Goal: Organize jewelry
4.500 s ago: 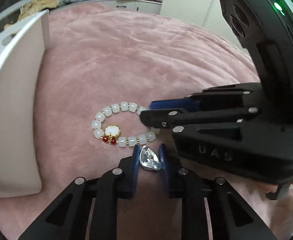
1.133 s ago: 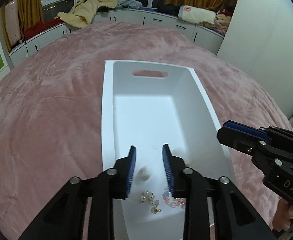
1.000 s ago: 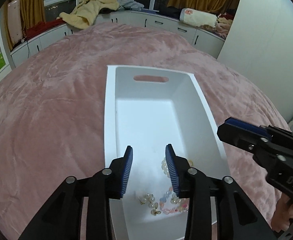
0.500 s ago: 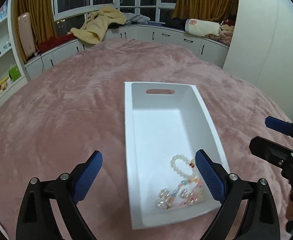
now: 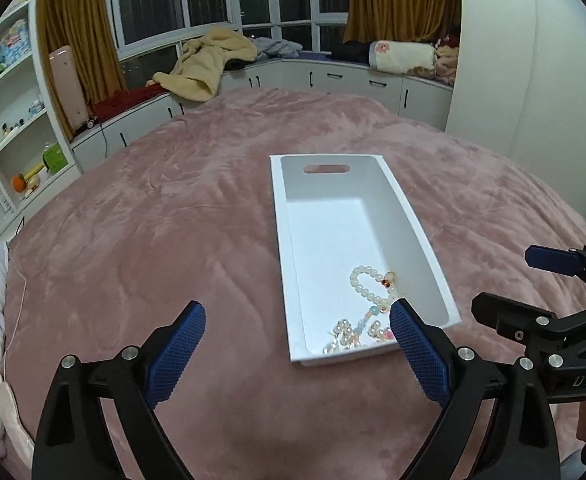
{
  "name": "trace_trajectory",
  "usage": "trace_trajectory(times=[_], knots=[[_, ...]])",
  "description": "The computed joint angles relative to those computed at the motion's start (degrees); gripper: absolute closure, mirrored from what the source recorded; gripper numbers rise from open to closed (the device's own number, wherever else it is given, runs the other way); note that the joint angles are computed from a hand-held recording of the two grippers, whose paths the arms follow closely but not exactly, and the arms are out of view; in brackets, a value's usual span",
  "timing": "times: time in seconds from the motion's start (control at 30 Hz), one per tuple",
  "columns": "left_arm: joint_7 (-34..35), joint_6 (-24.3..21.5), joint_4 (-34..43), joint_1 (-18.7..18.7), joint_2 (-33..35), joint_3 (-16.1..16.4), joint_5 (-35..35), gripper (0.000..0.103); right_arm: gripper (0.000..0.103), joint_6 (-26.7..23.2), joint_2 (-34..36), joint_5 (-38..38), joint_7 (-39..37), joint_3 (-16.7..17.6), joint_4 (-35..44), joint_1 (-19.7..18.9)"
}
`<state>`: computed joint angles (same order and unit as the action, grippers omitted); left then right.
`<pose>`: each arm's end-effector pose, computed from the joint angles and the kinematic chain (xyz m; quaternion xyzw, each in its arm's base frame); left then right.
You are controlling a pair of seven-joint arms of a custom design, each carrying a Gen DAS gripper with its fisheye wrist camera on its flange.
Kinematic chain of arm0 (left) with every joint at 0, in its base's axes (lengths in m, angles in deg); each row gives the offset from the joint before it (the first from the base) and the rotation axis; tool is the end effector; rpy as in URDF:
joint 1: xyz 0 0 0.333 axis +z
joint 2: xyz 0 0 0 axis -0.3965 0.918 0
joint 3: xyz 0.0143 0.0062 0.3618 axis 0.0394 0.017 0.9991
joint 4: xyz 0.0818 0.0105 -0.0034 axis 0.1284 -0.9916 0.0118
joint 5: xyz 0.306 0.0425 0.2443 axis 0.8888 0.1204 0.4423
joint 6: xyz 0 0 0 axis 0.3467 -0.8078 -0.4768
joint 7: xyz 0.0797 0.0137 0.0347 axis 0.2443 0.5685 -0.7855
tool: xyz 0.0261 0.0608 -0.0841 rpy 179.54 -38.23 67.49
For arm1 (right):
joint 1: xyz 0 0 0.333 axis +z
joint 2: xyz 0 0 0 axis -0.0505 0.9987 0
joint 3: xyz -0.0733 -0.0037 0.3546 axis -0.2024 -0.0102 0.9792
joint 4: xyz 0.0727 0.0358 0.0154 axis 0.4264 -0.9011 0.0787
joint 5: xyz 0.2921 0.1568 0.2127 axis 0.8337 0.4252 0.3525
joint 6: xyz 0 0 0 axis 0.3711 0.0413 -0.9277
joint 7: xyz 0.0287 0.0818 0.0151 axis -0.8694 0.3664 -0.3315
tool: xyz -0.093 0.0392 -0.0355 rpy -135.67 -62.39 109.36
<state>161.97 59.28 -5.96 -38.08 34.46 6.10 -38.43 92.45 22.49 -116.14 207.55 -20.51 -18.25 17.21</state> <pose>0.7585 -0.2920 0.5406 -0.4082 0.8364 -0.3160 0.1843 0.6204 0.2520 0.5768 -0.5507 0.7696 -0.2230 0.2337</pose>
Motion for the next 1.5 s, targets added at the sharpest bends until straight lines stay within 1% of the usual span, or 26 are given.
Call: trace_trajectory(times=[0.07,0.13,0.27,0.37,0.43,0.5,0.6,0.63,0.73,0.8,0.87,0.97,1.03,1.1,1.2,1.23,1.5], knots=[[-0.24,1.48,-4.42,0.91,-3.11,-0.32,-0.96,0.009,0.006,-1.54,-0.96,-1.55,0.73,0.20,-0.05,0.89],[-1.48,3.09,-7.39,0.57,-5.10,0.77,-0.06,0.009,0.006,-2.94,-2.09,-2.80,1.73,0.51,-0.40,1.52],[-1.52,3.14,-11.95,2.34,-8.66,0.24,-1.25,0.008,0.006,-4.44,-4.66,-4.79,3.06,1.49,-2.00,2.25],[0.02,5.27,-16.41,3.28,-12.03,0.05,-1.29,0.008,0.006,-6.17,-6.34,-6.23,4.49,2.40,-3.06,2.80],[0.97,6.67,-19.27,3.74,-14.31,-0.10,-1.45,0.008,0.006,-7.77,-7.67,-8.26,6.65,3.05,-3.92,3.30],[1.83,8.23,-22.02,4.28,-16.42,-0.37,-2.05,0.008,0.006,-7.98,-9.15,-9.81,9.44,3.78,-5.23,3.67],[3.90,9.50,-25.39,5.57,-18.97,-1.49,-4.76,0.008,0.007,-10.59,-10.24,-12.59,12.45,5.14,-5.79,4.39],[5.52,10.20,-27.25,6.39,-20.21,-2.26,-6.50,0.008,0.007,-11.61,-10.52,-13.09,13.04,5.58,-5.96,4.68],[7.70,12.26,-31.18,6.88,-22.83,-2.43,-8.54,0.008,0.007,-12.80,-11.50,-13.37,14.86,6.41,-7.14,5.23],[9.17,12.03,-32.57,7.35,-24.06,-2.68,-10.47,0.008,0.007,-13.62,-11.94,-13.76,15.97,6.93,-7.74,5.53],[10.01,12.99,-34.52,7.26,-25.45,-2.39,-10.94,0.008,0.007,-14.16,-12.51,-14.10,17.08,7.56,-8.49,6.02],[12.92,12.49,-35.95,7.78,-26.44,-2.79,-13.37,0.008,0.007,-15.31,-12.83,-15.38,18.90,8.27,-8.90,6.58],[13.58,13.94,-37.41,7.43,-27.04,-2.47,-13.35,0.008,0.007,-15.51,-13.03,-15.92,19.97,8.59,-9.26,6.93],[15.18,13.84,-37.97,7.62,-27.48,-2.77,-14.93,0.008,0.007,-16.27,-13.13,-16.91,20.82,8.91,-9.35,7.28],[18.40,16.65,-39.92,7.55,-28.54,-3.24,-16.86,0.008,0.007,-16.41,-13.52,-17.77,21.87,9.08,-9.68,7.53],[18.77,17.23,-40.26,7.35,-28.71,-3.17,-17.00,0.008,0.007,-16.62,-13.63,-18.17,22.24,9.15,-9.68,7.58],[19.06,16.81,-39.75,6.59,-28.69,-2.73,-17.47,0.008,0.007,-17.12,-13.94,-18.58,22.67,9.23,-9.85,7.59]])
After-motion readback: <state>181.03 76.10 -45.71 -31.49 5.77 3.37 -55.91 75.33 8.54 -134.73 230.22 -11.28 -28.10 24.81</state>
